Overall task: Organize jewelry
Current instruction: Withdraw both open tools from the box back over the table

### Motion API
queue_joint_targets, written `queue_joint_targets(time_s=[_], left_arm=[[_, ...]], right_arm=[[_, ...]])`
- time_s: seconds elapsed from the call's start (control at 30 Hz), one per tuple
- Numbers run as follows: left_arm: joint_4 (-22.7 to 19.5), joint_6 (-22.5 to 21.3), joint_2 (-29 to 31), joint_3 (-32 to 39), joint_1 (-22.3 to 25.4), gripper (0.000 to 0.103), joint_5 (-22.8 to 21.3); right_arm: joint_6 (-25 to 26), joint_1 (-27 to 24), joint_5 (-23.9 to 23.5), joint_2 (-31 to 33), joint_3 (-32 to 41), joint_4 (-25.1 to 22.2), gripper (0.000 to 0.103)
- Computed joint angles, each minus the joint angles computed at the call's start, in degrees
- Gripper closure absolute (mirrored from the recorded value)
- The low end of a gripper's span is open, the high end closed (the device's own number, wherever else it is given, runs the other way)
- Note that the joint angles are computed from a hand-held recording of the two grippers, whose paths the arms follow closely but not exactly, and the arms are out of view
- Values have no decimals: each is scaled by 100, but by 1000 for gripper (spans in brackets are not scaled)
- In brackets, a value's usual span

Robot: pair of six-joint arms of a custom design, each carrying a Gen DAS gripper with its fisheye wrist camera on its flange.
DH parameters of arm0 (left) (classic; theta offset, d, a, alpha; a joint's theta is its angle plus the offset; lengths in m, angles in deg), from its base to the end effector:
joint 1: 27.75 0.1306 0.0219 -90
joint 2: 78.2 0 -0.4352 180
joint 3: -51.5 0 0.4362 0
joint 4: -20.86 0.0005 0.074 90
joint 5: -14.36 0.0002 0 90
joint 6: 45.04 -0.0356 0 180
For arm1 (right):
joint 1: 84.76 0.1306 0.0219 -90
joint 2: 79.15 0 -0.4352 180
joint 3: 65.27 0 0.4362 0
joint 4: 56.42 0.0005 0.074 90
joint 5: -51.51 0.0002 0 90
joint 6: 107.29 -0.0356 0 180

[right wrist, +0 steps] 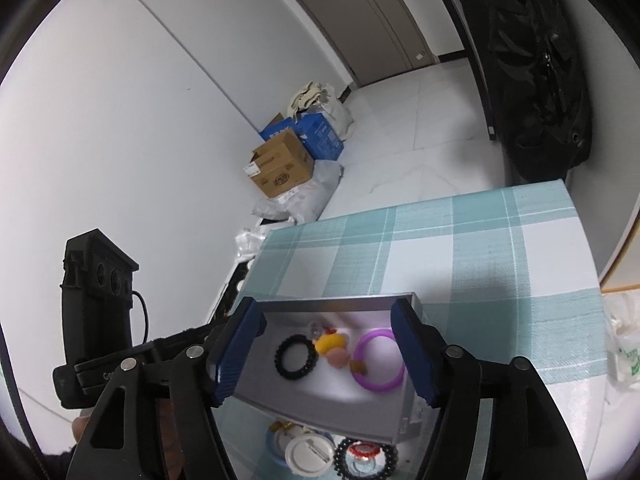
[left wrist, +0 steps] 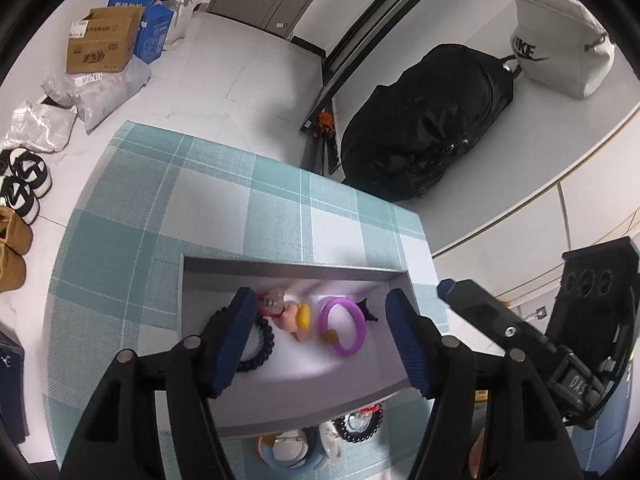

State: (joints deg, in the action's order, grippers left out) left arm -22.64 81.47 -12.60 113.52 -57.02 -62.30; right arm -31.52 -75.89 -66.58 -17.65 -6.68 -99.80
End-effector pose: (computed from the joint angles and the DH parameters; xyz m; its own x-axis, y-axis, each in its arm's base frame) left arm 0.3022 -0.1794 0.4200 -0.8780 -0.1715 -0.4468 0.1125 0.8335 -0.5410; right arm 0.3162 0.0658 0.4146 -0.8047 0.0939 -0.5861 -0.2679 0.8237 0.4998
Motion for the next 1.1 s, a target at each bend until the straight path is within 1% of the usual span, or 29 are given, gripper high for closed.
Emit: queue_joint_targets(time_s=[0.17,0.27,0.33,0.4,0.5,0.57,0.67,0.73,0.77,0.87,0.9,0.97,1.1], left_arm=[[-166,-169,-142,11,-111,41,-309],[-189,-235,-255,-12,-206,41,-566],[-133,-243,-333,-63,-254,41,-668],[-133,-202,-402,-114,-314,41,-766],[-142,-106,-541,-221,-410,41,-848],[-210,-116,-639,-272,-556,41,-1088],[-240,-141,-757,-319,-722,41,-1321],[-268,-140,-845,-366,-819,40,-1477],[-277,-94,-904,-407,-879,40,-1622],[-324,-16,-1030,-505,-952,40,-1804],[-348,34,-1058,-530,-956,40,-1839],[-376,106,-1095,-587,-907,40,-1787],[-477,246,-1089,-673,-750,39,-1569]], right_arm=[[120,-71,16,-176,-36,-41,25],[214,-110,44,-290,-67,-79,21],[269,-136,-13,-359,-87,-124,21],[328,-140,-18,-436,-112,-163,18],[390,-63,181,-623,-175,-196,13],[504,3,308,-746,-219,-252,11],[571,50,318,-926,-310,-354,6],[635,68,325,-1026,-371,-450,6],[666,90,347,-1062,-392,-518,6],[778,220,587,-1104,-422,-782,6],[835,303,761,-1102,-427,-895,6],[943,388,900,-1125,-465,-1027,6],[994,541,857,-1154,-546,-1175,6]])
